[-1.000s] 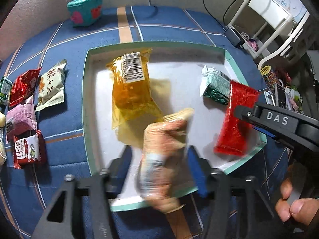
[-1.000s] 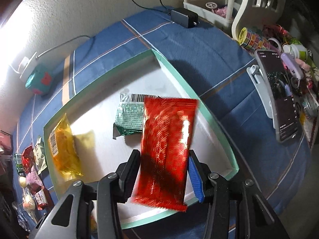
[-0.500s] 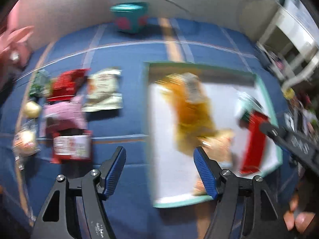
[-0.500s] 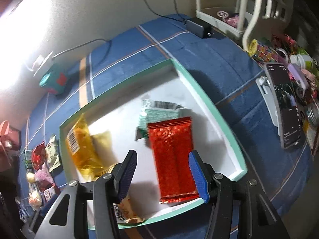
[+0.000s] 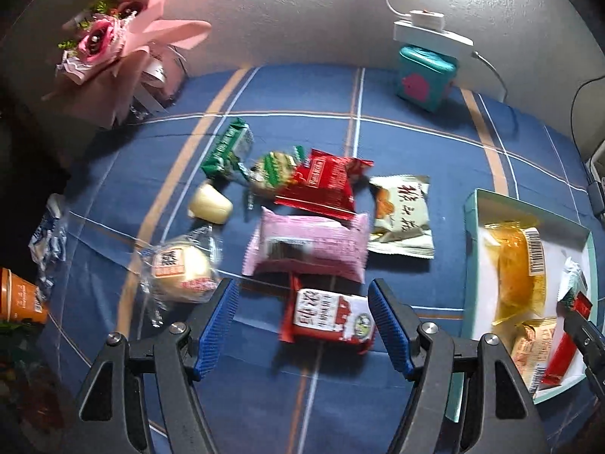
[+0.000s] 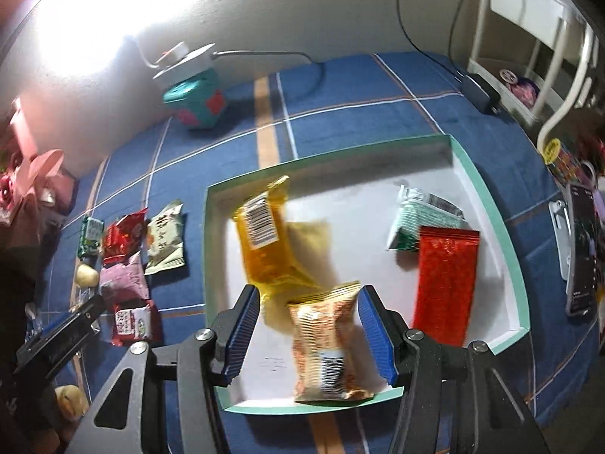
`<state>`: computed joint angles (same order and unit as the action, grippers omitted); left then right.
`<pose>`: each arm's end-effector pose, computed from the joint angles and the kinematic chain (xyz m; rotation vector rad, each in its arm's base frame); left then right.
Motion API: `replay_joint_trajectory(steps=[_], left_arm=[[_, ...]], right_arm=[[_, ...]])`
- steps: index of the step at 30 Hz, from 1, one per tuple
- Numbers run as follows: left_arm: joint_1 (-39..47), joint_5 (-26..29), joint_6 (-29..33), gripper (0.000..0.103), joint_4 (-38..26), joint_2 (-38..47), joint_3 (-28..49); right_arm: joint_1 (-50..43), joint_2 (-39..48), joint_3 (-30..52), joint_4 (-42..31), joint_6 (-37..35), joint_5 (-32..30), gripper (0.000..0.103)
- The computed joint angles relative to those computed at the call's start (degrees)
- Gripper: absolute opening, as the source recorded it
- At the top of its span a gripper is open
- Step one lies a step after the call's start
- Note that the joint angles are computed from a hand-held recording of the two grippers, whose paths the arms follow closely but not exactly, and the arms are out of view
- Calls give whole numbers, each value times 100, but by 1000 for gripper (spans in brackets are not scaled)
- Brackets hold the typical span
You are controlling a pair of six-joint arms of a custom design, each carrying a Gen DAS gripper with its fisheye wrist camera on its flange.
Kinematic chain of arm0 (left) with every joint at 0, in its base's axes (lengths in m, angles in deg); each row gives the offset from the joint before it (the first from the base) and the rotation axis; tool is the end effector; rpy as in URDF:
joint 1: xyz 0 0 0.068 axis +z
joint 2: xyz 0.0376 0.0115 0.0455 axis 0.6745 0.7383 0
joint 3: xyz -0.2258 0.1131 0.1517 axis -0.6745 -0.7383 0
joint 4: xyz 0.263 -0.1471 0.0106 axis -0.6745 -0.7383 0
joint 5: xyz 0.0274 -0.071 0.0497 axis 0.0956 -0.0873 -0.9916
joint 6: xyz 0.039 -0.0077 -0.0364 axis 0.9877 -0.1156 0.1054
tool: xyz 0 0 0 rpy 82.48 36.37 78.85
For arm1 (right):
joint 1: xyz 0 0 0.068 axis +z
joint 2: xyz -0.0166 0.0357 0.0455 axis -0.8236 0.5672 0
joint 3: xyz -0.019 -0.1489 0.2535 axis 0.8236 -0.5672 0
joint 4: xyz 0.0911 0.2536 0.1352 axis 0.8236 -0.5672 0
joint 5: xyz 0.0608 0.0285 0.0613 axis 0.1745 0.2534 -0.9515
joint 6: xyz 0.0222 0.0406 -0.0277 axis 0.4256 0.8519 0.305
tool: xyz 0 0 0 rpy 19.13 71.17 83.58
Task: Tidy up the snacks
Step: 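Lower the tan bag and red foil bar into the tray and open both tools, then grasp the milk biscuit pack with the right tool while the left tool grasps the steamed bun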
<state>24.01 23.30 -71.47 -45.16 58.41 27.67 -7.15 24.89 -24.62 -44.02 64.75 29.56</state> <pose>0.3054 -0.0938 0.1579 0.0554 2.7197 0.1363 0.2123 0.2183 0.1856 0.6523 2.6076 0.0436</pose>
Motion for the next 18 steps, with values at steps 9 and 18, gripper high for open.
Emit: replay_joint_trajectory(steps=[9, 18], left_arm=[[-78, 363, 43, 98, 186, -40, -93], [-235, 336, -18, 103, 370, -32, -197]], right_arm=[[-37, 167, 34, -26, -42, -25, 98], [62, 272, 147, -118, -126, 370, 103]])
